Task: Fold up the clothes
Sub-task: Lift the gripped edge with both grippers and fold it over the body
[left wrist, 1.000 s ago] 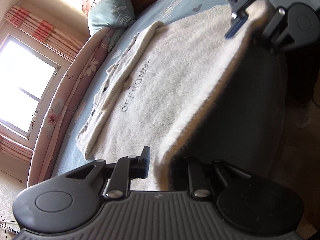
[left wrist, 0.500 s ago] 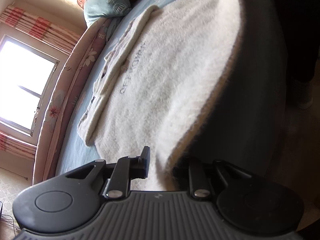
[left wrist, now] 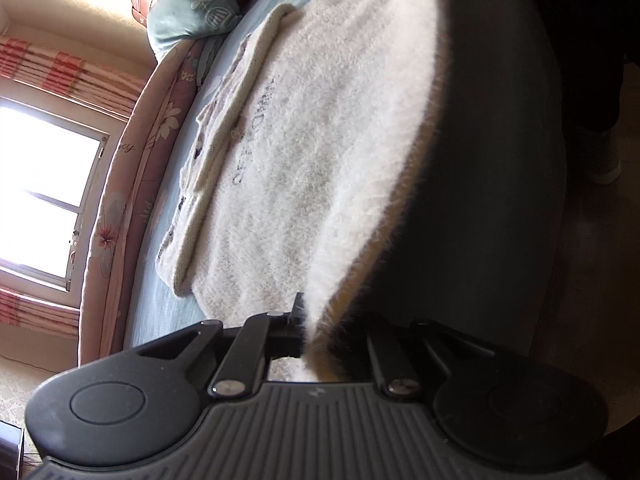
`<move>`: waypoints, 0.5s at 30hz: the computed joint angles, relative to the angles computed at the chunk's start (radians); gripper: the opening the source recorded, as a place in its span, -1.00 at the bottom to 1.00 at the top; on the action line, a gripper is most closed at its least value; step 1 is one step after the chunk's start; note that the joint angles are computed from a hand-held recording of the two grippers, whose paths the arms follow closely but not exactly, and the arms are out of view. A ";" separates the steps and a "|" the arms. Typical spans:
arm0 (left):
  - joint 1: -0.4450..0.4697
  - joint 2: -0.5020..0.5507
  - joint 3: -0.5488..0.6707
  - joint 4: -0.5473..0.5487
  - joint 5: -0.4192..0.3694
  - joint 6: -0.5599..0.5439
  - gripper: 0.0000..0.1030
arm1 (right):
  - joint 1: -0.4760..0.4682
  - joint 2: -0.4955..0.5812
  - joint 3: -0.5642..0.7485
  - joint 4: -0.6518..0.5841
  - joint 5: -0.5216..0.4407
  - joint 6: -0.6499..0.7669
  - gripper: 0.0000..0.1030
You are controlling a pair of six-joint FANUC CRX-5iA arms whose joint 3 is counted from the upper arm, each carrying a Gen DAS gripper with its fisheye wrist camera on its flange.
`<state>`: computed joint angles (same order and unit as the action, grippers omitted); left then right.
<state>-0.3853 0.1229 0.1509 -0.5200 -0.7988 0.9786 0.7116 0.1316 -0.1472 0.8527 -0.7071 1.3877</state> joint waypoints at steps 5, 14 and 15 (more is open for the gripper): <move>0.002 0.010 0.033 -0.022 0.000 0.012 -0.87 | -0.012 0.002 0.020 0.009 0.016 0.002 -0.74; -0.003 0.055 0.129 -0.067 -0.024 0.005 -0.86 | -0.047 0.026 0.068 0.039 0.057 -0.016 -0.74; -0.002 0.062 0.139 -0.069 -0.025 -0.001 -0.86 | -0.050 0.031 0.078 0.037 0.058 -0.012 -0.74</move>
